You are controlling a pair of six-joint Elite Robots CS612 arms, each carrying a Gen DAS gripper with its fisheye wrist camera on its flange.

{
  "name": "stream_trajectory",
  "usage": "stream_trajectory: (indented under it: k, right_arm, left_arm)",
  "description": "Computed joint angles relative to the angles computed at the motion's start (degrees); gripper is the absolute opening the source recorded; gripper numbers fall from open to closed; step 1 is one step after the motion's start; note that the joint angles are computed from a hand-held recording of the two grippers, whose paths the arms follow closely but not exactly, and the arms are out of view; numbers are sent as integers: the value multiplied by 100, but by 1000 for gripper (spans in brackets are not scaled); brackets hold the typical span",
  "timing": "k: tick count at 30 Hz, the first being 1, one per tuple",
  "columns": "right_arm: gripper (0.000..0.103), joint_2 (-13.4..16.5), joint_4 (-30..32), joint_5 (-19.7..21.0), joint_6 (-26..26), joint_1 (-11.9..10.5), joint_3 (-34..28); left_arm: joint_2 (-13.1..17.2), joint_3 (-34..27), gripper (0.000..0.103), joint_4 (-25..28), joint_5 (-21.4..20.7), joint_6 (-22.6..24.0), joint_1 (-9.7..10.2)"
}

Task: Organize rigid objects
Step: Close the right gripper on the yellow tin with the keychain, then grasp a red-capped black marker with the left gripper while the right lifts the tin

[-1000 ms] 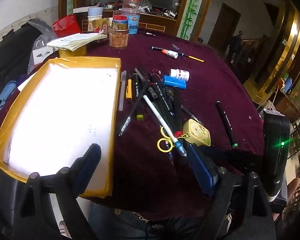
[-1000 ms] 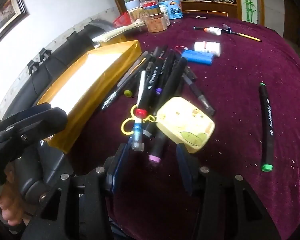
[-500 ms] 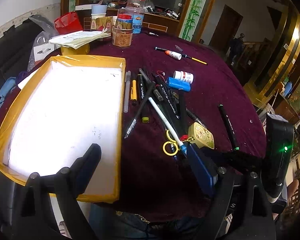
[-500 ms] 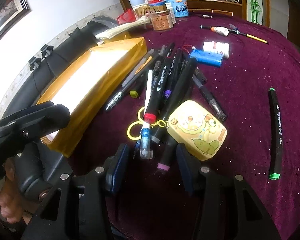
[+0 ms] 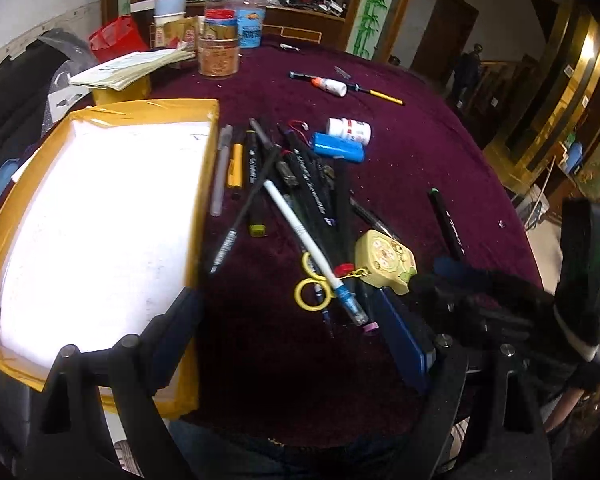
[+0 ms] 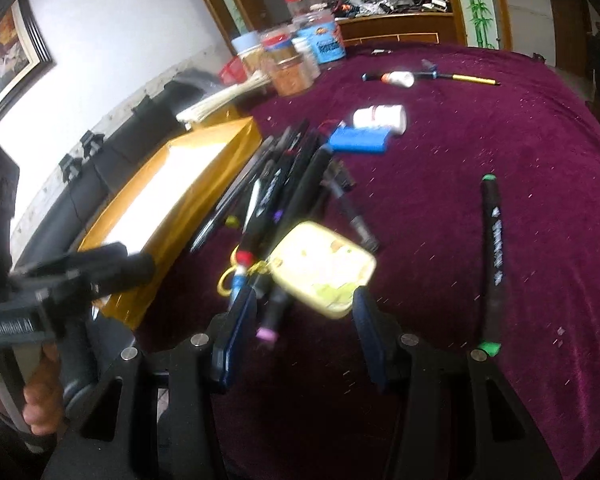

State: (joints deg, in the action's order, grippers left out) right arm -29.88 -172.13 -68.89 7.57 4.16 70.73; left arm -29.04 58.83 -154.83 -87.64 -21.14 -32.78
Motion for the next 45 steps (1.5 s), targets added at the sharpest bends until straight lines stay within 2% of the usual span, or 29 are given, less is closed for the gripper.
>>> stream_trajectory:
  k: [2, 4, 6, 8, 10, 13, 17, 20, 28, 30, 37, 40, 45]
  right_arm:
    - [45, 67, 65, 32, -183, -27, -153]
    - [51, 156, 226, 53, -451, -42, -384]
    - [69, 224, 153, 48, -801, -52, -516]
    - [73, 308, 728, 192, -936, -65, -813]
    - [73, 371, 1106, 440, -1273, -66, -996]
    - [73, 387, 1497, 439, -1462, -29, -1043]
    - [71, 275, 1256, 217, -1385, 32, -742]
    - [61, 152, 1115, 69, -1361, 74, -485]
    - [58, 183, 1145, -83, -1290, 125, -540]
    - [50, 219, 1073, -172, -1264, 141, -569]
    - [48, 153, 733, -28, -1142, 127, -340]
    - [48, 75, 492, -44, -1081, 109, -152]
    - [46, 14, 70, 287, -487, -43, 66]
  left_arm:
    - [38, -95, 87, 114, 98, 87, -25]
    - [28, -57, 87, 7, 135, 83, -31]
    - [5, -7, 87, -43, 115, -9, -14]
    - [6, 63, 87, -269, 64, -93, 5]
    - [-5, 93, 87, -290, 81, -76, 17]
    - [1, 90, 87, -326, 195, -33, 26]
    - [-2, 97, 87, -362, 94, -78, 61]
    - [-2, 102, 87, -396, 76, -53, 68]
    - [12, 80, 87, -389, 6, -71, 67]
    - [10, 71, 87, -335, 56, -30, 56]
    - [-4, 111, 87, -437, 82, -129, 70]
    - [56, -41, 87, -182, 49, -196, 80]
    - [32, -10, 87, -285, 181, -123, 34]
